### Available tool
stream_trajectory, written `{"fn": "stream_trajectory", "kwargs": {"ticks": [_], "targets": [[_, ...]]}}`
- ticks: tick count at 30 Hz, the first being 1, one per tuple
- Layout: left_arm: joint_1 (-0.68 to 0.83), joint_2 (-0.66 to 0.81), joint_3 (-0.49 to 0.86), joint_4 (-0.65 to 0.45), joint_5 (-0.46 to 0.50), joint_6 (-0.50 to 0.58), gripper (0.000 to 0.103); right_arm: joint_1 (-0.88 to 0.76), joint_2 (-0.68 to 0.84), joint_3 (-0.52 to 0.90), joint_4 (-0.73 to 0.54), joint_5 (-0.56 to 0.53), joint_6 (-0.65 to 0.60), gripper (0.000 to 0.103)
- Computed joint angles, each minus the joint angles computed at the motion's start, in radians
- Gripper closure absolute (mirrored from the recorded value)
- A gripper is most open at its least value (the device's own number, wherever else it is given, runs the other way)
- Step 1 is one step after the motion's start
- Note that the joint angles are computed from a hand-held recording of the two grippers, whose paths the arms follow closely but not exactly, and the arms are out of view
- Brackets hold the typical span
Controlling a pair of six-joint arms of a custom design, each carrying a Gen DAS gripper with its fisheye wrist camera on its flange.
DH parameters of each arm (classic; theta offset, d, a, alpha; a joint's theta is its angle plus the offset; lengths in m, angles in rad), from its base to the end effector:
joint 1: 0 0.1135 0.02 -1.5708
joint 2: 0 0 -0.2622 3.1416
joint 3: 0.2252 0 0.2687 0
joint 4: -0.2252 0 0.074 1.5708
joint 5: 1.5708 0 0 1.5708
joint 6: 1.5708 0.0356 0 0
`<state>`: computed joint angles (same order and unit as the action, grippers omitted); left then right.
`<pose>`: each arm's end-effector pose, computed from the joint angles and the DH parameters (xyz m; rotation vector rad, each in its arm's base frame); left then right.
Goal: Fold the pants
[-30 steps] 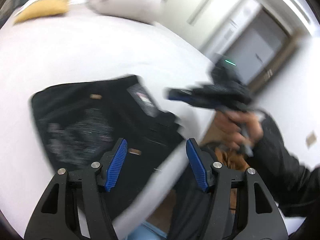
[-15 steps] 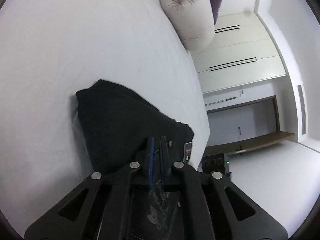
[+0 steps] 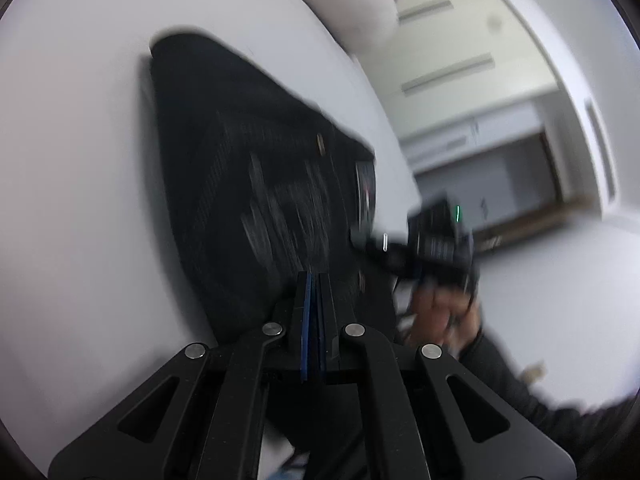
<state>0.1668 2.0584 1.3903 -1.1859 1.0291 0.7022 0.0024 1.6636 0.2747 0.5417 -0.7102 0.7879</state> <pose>0.3599 0.0297 0.1413 0.4776 2.5204 -1.4647 0.2175 0.0237 0.0521 0.6267 2.4209 1.2083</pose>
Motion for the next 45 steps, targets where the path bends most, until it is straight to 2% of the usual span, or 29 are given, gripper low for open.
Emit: {"fn": "stream_trajectory", "kwargs": {"ticks": [2, 5, 6, 9, 11, 13, 14, 15, 17, 19, 21, 22, 23, 24, 25, 27, 30, 33, 35, 37, 39, 41, 43, 45], "targets": [[-0.011, -0.065, -0.142, 0.053, 0.008, 0.027, 0.102, 0.001, -0.005, -0.003, 0.001, 0.005, -0.002, 0.103], [0.033, -0.061, -0.162, -0.039, 0.018, 0.153, 0.102, 0.031, -0.008, -0.019, 0.04, 0.032, 0.027, 0.103], [0.033, -0.078, -0.178, -0.036, 0.01, 0.167, 0.102, 0.021, -0.011, -0.02, 0.033, 0.028, 0.014, 0.103], [0.022, -0.099, -0.219, 0.017, -0.006, 0.152, 0.102, 0.031, -0.009, -0.024, 0.045, 0.044, 0.014, 0.103], [0.026, -0.062, -0.205, 0.012, 0.004, 0.173, 0.102, 0.033, -0.018, -0.03, 0.048, 0.052, 0.02, 0.103], [0.031, -0.065, -0.191, -0.002, -0.007, 0.173, 0.102, 0.062, -0.083, -0.026, -0.019, 0.09, 0.01, 0.103], [-0.004, -0.091, -0.196, 0.052, -0.006, 0.098, 0.102, 0.076, -0.13, -0.016, -0.09, 0.113, -0.007, 0.099], [-0.005, -0.111, -0.19, 0.047, -0.016, 0.083, 0.102, 0.092, -0.209, 0.002, -0.203, 0.134, -0.028, 0.09], [0.033, -0.149, -0.148, -0.021, -0.008, 0.102, 0.102, 0.08, -0.366, -0.013, -0.295, 0.107, -0.04, 0.036], [0.081, -0.175, -0.114, -0.043, 0.031, 0.108, 0.1, 0.05, -0.541, -0.038, -0.375, 0.127, -0.058, 0.024], [0.103, -0.156, -0.066, -0.007, 0.032, 0.034, 0.091, -0.022, -0.614, -0.034, -0.429, 0.092, -0.107, 0.024], [0.106, -0.126, -0.041, 0.015, 0.028, -0.01, 0.076, -0.051, -0.604, -0.024, -0.44, 0.075, -0.121, 0.024], [0.102, -0.111, -0.034, 0.051, 0.016, -0.058, 0.052, -0.089, -0.557, -0.001, -0.453, 0.055, -0.14, 0.024], [0.094, -0.098, -0.032, 0.102, -0.005, -0.133, 0.039, -0.118, -0.485, 0.028, -0.457, 0.042, -0.154, 0.024], [0.09, -0.079, -0.027, 0.133, -0.012, -0.192, 0.031, -0.135, -0.413, 0.053, -0.45, 0.025, -0.169, 0.026], [0.094, -0.012, 0.022, 0.097, 0.009, -0.206, 0.031, -0.147, -0.254, 0.102, -0.424, 0.016, -0.184, 0.029], [0.062, 0.035, 0.05, 0.093, -0.006, -0.229, 0.029, -0.124, -0.1, 0.152, -0.385, 0.006, -0.207, 0.037], [0.032, 0.056, 0.066, 0.12, -0.051, -0.265, 0.029, -0.098, -0.05, 0.17, -0.334, -0.006, -0.183, 0.045], [0.009, 0.074, 0.095, 0.111, -0.065, -0.288, 0.029, -0.066, -0.009, 0.213, -0.364, 0.011, -0.191, 0.053], [-0.011, 0.096, 0.134, 0.088, -0.074, -0.305, 0.029, -0.048, 0.018, 0.24, -0.374, 0.023, -0.182, 0.056], [-0.033, 0.112, 0.16, 0.074, -0.091, -0.313, 0.035, -0.032, 0.043, 0.269, -0.384, 0.032, -0.162, 0.061], [-0.046, 0.102, 0.164, 0.075, -0.15, -0.313, 0.063, -0.007, 0.053, 0.291, -0.402, 0.058, -0.145, 0.063], [-0.061, 0.077, 0.133, 0.125, -0.189, -0.336, 0.068, 0.023, 0.04, 0.31, -0.443, 0.105, -0.15, 0.067], [-0.056, 0.066, 0.118, 0.131, -0.186, -0.337, 0.074, 0.058, 0.01, 0.313, -0.477, 0.164, -0.151, 0.073]]}}
